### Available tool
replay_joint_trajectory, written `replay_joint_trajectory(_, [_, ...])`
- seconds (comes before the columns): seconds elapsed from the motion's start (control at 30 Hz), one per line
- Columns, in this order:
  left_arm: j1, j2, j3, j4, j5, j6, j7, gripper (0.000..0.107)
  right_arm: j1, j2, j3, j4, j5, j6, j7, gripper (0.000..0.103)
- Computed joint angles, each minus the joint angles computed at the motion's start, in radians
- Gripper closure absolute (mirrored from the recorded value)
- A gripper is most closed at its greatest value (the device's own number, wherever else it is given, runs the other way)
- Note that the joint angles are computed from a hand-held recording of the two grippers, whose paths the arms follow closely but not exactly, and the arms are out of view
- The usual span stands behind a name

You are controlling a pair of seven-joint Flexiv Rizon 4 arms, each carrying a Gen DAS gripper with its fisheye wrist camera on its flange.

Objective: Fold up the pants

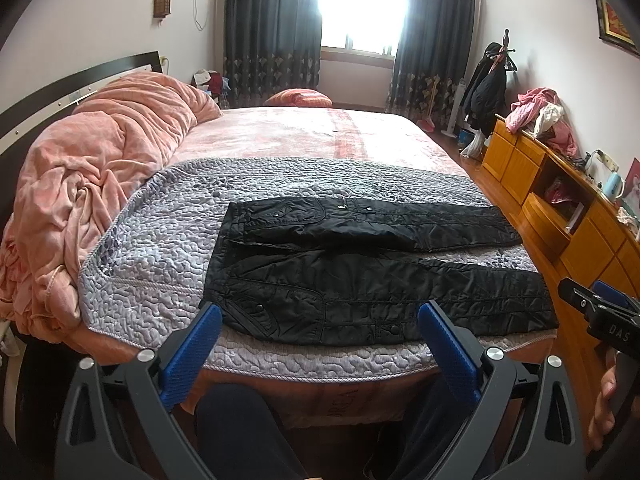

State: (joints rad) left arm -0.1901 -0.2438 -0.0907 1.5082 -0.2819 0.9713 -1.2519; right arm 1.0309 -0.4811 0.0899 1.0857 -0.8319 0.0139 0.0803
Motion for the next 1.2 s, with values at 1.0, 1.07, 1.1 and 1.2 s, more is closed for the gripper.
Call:
replay_joint_trajectory(1.0, [0.001, -0.003, -0.001, -0.001, -0.001, -0.002, 0.0, 0.008, -0.012, 0.016, 0.013, 0.049, 0.001, 0.022, 0.025, 0.002])
replay_joint_trajectory(1.07, [0.007, 0.0, -0.004, 0.021, -0.018, 0.007, 0.017, 0.008, -0.014, 0.018, 0.015, 0.05, 0.003, 0.023, 0.026, 0.002])
replay_joint_trajectory(1.1, [0.01, -0.001, -0.005, 0.025, -0.024, 0.006, 0.024, 0.008, -0.015, 0.018, 0.016, 0.052, 0.003, 0.024, 0.027, 0.002])
replay_joint_trajectory(1.2, [0.009, -0.007, -0.005, 0.028, -0.022, -0.002, 0.035, 0.008, -0.015, 0.015, 0.015, 0.044, 0.006, 0.02, 0.022, 0.002])
